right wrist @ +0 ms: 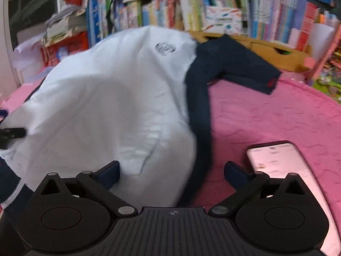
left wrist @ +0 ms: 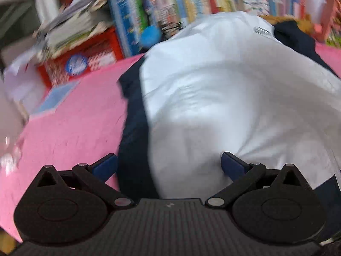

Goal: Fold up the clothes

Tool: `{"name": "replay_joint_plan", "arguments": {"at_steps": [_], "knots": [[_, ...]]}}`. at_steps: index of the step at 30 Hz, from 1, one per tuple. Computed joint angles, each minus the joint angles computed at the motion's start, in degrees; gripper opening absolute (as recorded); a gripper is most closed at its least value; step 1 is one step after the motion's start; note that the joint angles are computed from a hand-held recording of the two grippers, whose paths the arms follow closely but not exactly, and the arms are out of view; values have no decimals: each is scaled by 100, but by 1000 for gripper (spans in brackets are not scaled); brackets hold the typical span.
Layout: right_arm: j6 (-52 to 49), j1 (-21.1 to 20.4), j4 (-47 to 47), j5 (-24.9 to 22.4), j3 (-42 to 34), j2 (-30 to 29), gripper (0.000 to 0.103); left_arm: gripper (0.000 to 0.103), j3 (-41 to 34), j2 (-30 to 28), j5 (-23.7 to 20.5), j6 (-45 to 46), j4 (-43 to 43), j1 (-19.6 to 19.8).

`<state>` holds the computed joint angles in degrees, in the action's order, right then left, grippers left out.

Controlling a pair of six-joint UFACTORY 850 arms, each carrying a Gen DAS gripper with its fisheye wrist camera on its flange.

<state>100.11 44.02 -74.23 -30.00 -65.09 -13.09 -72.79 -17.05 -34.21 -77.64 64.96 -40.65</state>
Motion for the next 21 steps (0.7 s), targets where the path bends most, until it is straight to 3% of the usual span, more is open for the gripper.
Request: {"name": "replay_joint_plan", "arguments": {"at_steps": [4, 6, 11, 15, 21], "knots": [[170, 46, -45, -135, 86, 67, 103, 103, 317, 322, -177, -237, -105, 72], [356, 78, -86, -86, 171, 185, 102, 103, 334, 388, -647, -288, -189, 15], [1107, 241, -549, 130, 531, 621, 102, 103, 633, 964, -449, -617, -476, -13], [1740, 599, -1132, 8, 943, 1019, 102, 103, 750, 1146, -854, -868, 150, -515], [904, 1434, -1488, -755, 885, 771, 103, 103, 693, 858, -1431, -679, 1056, -1250]]}}
